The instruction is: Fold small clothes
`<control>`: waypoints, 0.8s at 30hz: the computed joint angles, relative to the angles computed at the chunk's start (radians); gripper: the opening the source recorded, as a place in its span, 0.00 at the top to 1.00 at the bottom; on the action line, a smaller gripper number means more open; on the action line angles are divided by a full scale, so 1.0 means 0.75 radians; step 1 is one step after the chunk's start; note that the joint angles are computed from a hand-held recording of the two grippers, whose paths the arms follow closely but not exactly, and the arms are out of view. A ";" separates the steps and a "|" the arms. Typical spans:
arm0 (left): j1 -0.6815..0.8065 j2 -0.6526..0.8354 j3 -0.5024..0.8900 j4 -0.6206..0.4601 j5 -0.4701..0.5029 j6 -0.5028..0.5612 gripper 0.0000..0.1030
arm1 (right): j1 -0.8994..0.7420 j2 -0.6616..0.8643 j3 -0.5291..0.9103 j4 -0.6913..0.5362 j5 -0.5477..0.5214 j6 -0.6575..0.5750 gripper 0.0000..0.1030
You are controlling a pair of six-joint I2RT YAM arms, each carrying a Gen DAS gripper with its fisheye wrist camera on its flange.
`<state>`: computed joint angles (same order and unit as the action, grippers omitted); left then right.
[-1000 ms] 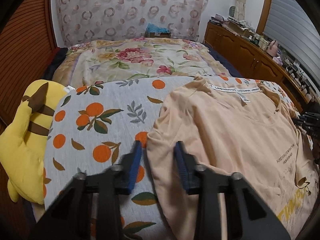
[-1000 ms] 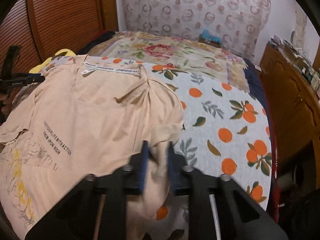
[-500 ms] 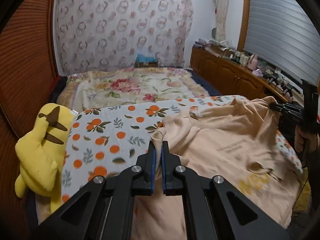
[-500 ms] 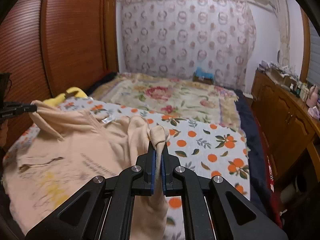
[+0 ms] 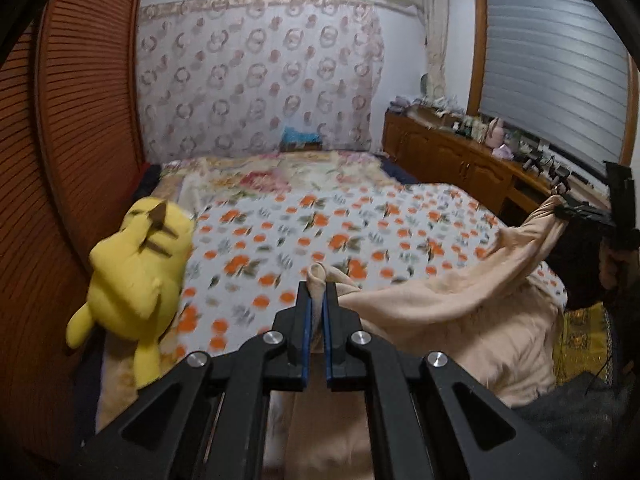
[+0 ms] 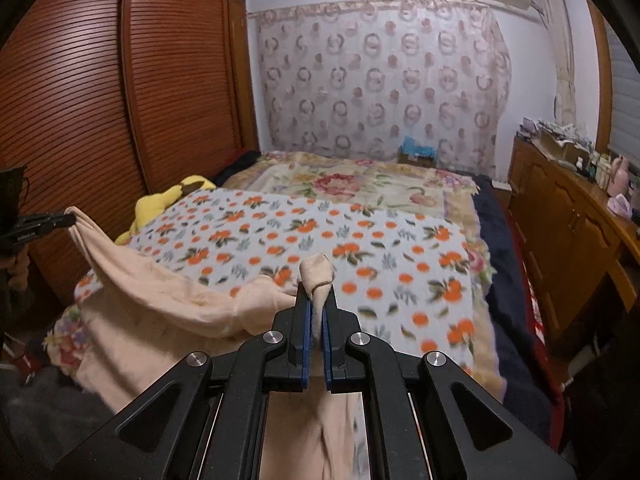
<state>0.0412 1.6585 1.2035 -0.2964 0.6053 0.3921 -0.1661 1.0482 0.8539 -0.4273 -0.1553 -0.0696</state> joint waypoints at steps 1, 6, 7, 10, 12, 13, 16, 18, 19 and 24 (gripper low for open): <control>0.015 -0.026 -0.023 -0.016 -0.003 0.014 0.98 | 0.000 -0.049 -0.004 -0.059 0.003 -0.009 0.98; 0.066 -0.108 -0.120 -0.046 -0.001 0.087 0.98 | 0.000 -0.162 -0.049 -0.210 0.023 -0.049 0.98; 0.065 -0.113 -0.137 -0.028 -0.024 0.080 0.97 | -0.013 -0.162 -0.063 -0.234 0.000 -0.041 0.98; 0.070 -0.083 -0.140 -0.022 -0.038 0.074 0.94 | -0.022 -0.140 -0.129 -0.244 0.003 -0.051 0.98; 0.071 -0.064 -0.145 0.005 -0.056 0.062 0.90 | -0.020 -0.124 -0.173 -0.237 0.010 -0.048 0.97; 0.068 -0.057 -0.145 0.017 -0.073 0.054 0.80 | -0.018 -0.099 -0.189 -0.228 0.019 -0.052 0.97; 0.071 -0.020 -0.128 0.041 -0.076 0.043 0.67 | -0.009 -0.074 -0.207 -0.215 0.036 -0.055 0.93; 0.062 0.029 -0.096 0.044 -0.099 0.041 0.65 | -0.021 -0.065 -0.204 -0.203 0.026 -0.067 0.91; 0.056 0.058 -0.078 0.045 -0.113 0.039 0.65 | -0.029 -0.064 -0.199 -0.197 0.021 -0.073 0.86; 0.016 0.261 0.076 0.018 -0.157 0.009 0.65 | -0.074 -0.052 -0.162 -0.166 -0.004 -0.102 0.65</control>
